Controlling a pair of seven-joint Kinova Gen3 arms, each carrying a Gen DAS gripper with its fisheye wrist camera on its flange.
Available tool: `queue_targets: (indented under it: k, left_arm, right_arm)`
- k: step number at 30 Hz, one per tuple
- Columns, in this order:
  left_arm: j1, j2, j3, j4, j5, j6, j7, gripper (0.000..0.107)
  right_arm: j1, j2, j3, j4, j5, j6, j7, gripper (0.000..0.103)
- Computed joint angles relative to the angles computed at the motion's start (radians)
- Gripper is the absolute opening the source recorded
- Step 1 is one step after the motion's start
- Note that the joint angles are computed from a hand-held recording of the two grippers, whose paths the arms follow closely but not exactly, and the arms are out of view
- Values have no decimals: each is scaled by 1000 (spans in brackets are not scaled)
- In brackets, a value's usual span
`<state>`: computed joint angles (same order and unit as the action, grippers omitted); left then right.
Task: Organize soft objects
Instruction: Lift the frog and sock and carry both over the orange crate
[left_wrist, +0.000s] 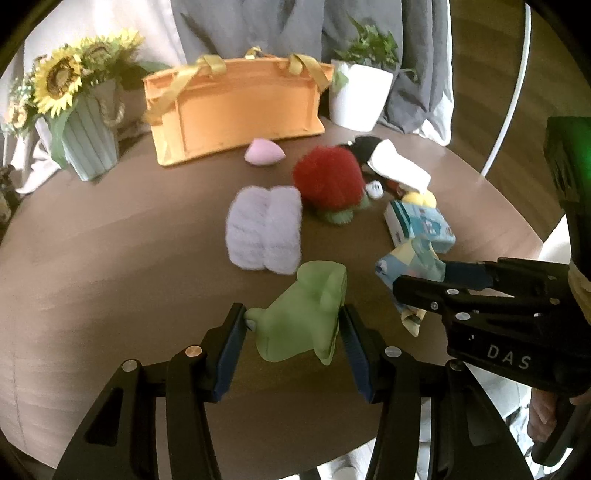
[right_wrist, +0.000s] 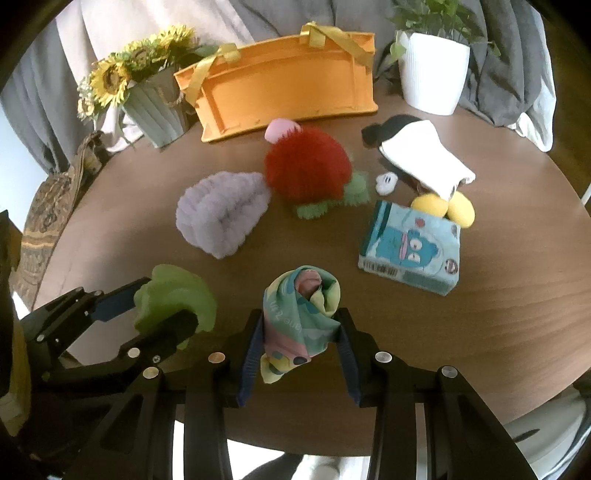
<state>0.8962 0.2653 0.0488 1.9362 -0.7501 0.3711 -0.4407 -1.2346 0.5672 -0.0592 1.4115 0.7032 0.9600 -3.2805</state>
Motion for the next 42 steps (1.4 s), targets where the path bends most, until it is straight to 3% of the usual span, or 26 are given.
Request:
queue_targets:
  k: [9, 15, 24, 33, 42]
  left_arm:
    - [-2, -47, -12, -4, -122, 21, 98, 51]
    - [-34, -77, 36, -16, -194, 61, 179, 51]
    - [-44, -116, 97, -46, -416, 160, 422, 51]
    - [-38, -65, 171, -171, -512, 354, 543, 51]
    - [37, 29, 139, -314, -554, 493, 608, 51]
  right_arm:
    - [-27, 5, 21, -51, 54, 60, -20, 40]
    - [-44, -3, 27, -69, 109, 96, -52, 40]
    - [-54, -37, 22, -75, 222, 123, -65, 40]
    - [3, -111, -3, -16, 355, 52, -33, 40]
    - [116, -197, -31, 81, 455, -98, -3, 40]
